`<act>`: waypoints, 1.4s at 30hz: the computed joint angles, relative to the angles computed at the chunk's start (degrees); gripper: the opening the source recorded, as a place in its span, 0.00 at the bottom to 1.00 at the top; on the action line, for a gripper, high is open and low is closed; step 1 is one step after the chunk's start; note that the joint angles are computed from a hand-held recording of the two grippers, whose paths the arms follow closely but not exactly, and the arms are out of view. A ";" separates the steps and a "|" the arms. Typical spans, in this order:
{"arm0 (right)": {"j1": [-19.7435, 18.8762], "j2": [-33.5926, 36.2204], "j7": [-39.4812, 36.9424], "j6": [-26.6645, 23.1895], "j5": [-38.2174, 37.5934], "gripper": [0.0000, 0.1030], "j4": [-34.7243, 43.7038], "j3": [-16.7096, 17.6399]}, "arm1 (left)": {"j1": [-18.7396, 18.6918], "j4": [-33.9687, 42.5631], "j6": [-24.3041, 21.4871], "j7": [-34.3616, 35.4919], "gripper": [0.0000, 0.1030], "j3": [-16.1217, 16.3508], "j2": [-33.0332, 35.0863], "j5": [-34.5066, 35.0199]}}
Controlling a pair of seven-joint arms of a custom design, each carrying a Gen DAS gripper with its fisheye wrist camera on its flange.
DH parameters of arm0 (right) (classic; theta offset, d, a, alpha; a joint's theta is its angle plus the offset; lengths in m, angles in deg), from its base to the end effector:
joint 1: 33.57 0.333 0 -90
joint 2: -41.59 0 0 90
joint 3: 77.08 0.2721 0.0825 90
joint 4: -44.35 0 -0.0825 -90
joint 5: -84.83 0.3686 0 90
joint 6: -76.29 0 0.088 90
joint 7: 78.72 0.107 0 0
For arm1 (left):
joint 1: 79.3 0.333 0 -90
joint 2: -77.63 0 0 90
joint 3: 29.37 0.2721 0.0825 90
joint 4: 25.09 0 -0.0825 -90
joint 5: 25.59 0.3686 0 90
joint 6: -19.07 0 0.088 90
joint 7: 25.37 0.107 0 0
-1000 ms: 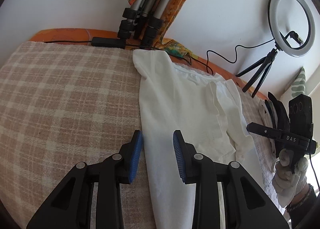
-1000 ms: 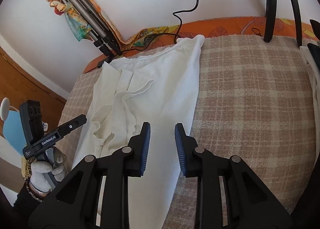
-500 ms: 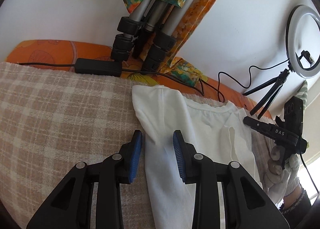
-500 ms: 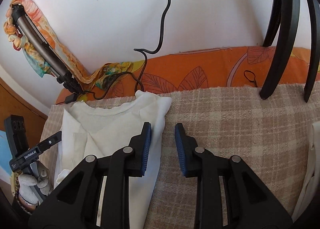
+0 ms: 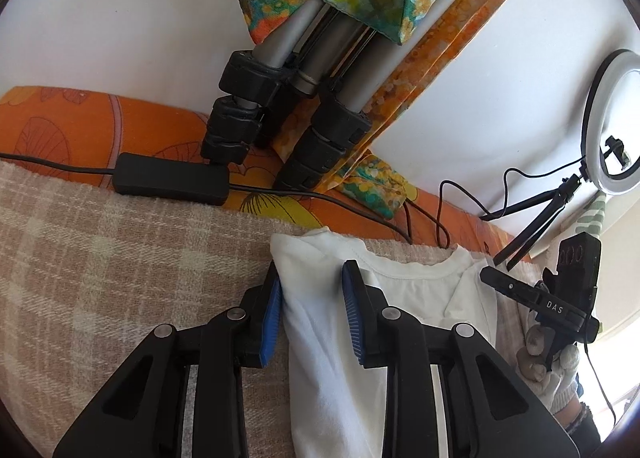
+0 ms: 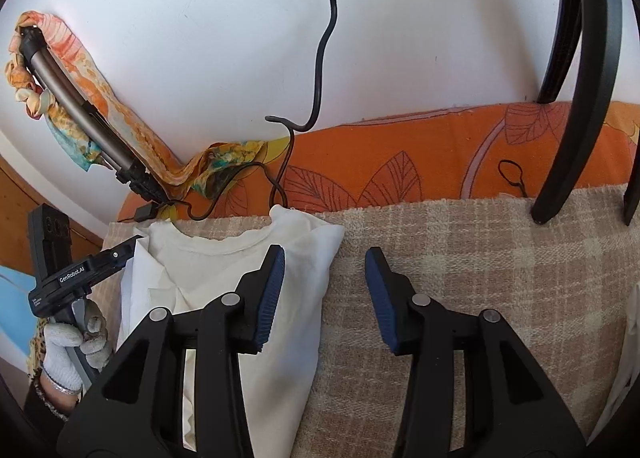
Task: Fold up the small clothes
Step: 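Grasp the collar end with both grippers and lift it toward the hem, then lay the collar end onto the hem and open both grippers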
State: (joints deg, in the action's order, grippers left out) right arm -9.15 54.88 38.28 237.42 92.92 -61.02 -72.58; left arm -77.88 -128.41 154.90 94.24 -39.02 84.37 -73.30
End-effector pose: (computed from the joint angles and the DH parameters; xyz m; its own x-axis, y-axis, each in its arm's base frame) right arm 0.5676 0.3017 0.4548 0.0481 -0.9026 -0.4278 -0.8236 0.2065 -0.5283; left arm 0.6082 -0.0927 0.4912 -0.3024 -0.8024 0.5145 -0.8488 -0.0189 -0.5284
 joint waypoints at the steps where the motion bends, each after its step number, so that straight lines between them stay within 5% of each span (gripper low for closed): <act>1: -0.71 0.36 -2.02 -0.51 1.57 0.30 0.54 0.85 | 0.00 0.41 -0.57 0.33 0.06 -0.10 0.26 -0.10; 2: -0.87 0.94 -2.98 -1.61 2.22 0.10 1.44 1.17 | -0.09 0.28 -0.36 0.74 0.07 -0.20 0.12 0.05; 3: -0.37 1.24 -2.50 -2.45 1.33 0.07 2.04 0.74 | -0.23 -0.25 0.43 1.23 0.06 -0.29 -0.36 0.08; 18: 1.82 -10.95 6.28 -0.43 -9.48 0.05 -5.39 1.12 | -4.77 -10.92 0.58 11.13 0.04 4.33 -15.62 -7.22; 31: -1.14 -32.92 13.63 -4.40 -14.00 0.05 -21.46 11.67 | -11.66 -29.85 1.19 12.29 0.04 11.52 -39.11 -1.24; 42: 2.24 -50.58 24.04 -3.09 -8.89 0.05 -41.25 20.49 | -13.96 -53.31 -0.75 8.94 0.03 15.46 -64.68 10.13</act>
State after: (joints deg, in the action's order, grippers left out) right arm -6.91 4.31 62.32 234.33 84.04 -102.27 -52.09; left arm -91.84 -181.72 154.15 103.18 -23.56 19.68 -63.17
